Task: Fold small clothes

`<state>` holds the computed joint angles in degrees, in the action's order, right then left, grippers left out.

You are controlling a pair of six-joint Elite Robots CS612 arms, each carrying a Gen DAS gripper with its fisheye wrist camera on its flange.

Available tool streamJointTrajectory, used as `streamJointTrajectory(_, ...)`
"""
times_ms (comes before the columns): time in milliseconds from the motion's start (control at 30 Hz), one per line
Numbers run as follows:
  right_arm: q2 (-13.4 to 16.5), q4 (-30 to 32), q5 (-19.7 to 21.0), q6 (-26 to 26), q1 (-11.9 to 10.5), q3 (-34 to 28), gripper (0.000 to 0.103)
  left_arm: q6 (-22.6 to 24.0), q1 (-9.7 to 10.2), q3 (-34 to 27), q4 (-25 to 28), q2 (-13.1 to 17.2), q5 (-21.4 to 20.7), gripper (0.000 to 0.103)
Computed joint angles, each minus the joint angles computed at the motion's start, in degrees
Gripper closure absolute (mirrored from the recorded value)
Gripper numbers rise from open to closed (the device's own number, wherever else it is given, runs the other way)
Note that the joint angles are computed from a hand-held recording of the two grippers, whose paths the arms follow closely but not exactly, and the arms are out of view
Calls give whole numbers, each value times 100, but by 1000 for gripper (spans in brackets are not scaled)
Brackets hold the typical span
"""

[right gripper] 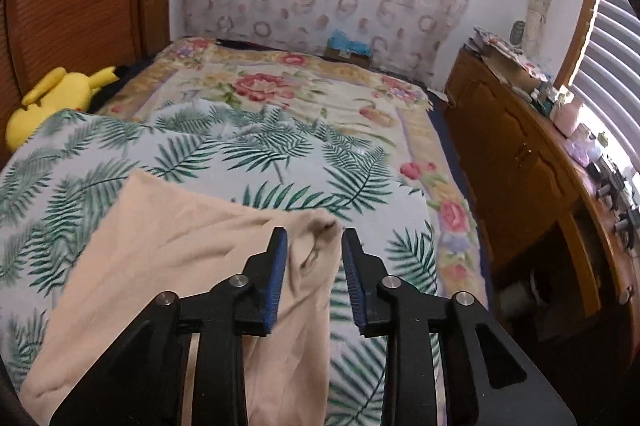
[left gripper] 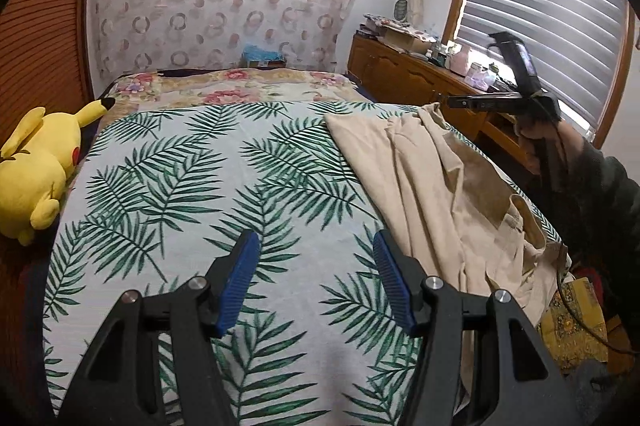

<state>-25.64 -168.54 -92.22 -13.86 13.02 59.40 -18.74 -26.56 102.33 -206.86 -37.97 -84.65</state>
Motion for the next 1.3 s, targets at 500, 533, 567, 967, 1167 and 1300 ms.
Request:
streamJointTrajectory(500, -909, -741, 1291, -588, 62, 2083, 65, 188, -138, -102, 179, 48, -191, 45)
streamJointTrajectory(533, -923, -754, 1336, -593, 63, 2132, 65, 195, -142, -104, 186, 47, -195, 45)
streamJointTrajectory(567, -936, -769, 1384, -600, 68, 2196, 65, 198, -147, -107, 194, 44, -195, 45)
streamJointTrajectory(967, -1008, -931, 1189, -557, 52, 2644, 65, 274, -203, -136, 288, 65, -319, 45)
streamJointTrajectory(1167, -1103, -1162, 1345, -635, -48, 2929, 97, 327, -235, -154, 393, 61, -379, 45)
streamJointTrajectory(1300, -1244, -1534, 1483, -595, -130, 3229, 101, 333, -256, -158, 420, 60, -454, 45)
